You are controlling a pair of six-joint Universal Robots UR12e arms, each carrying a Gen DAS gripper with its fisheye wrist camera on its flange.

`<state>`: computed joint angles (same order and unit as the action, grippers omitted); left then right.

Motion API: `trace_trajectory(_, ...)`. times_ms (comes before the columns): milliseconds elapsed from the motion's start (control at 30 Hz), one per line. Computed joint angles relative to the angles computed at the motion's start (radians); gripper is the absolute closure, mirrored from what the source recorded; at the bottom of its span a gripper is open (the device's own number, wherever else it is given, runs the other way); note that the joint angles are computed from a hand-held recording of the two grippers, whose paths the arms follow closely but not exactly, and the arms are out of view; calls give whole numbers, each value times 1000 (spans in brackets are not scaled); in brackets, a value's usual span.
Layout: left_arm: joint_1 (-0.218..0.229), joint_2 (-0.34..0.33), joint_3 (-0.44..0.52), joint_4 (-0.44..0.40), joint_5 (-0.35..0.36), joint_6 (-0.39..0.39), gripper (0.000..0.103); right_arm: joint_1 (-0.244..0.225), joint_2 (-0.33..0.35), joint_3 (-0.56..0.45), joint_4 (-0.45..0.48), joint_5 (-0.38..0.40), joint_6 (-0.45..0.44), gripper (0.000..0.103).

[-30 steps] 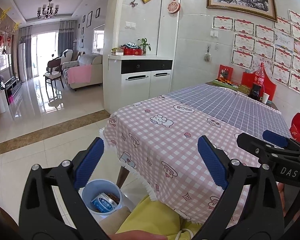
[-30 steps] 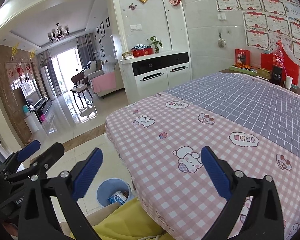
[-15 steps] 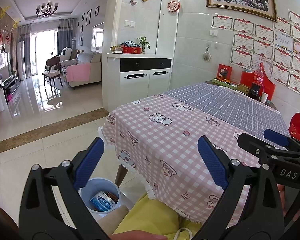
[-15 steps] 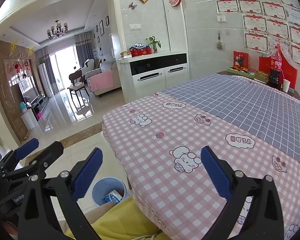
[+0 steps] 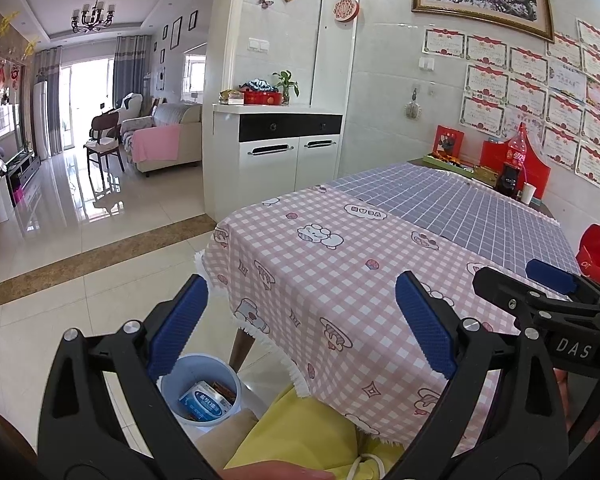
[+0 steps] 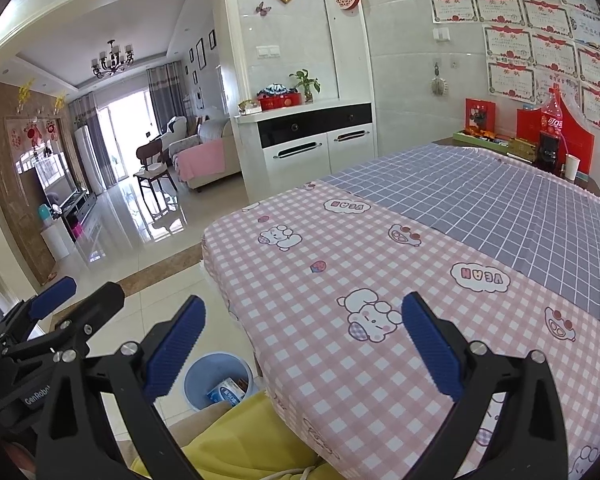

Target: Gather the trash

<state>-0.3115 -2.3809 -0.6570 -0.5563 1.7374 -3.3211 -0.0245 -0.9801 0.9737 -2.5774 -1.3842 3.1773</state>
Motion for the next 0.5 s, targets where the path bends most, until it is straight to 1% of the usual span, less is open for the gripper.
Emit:
trace_trajectory(267, 2, -4, 9, -21, -16, 3, 10, -2, 7, -9, 16, 4, 10, 6)
trace_trajectory(500, 3, -9, 21, -39, -13, 0, 10, -2, 12, -15, 24, 1, 5, 6)
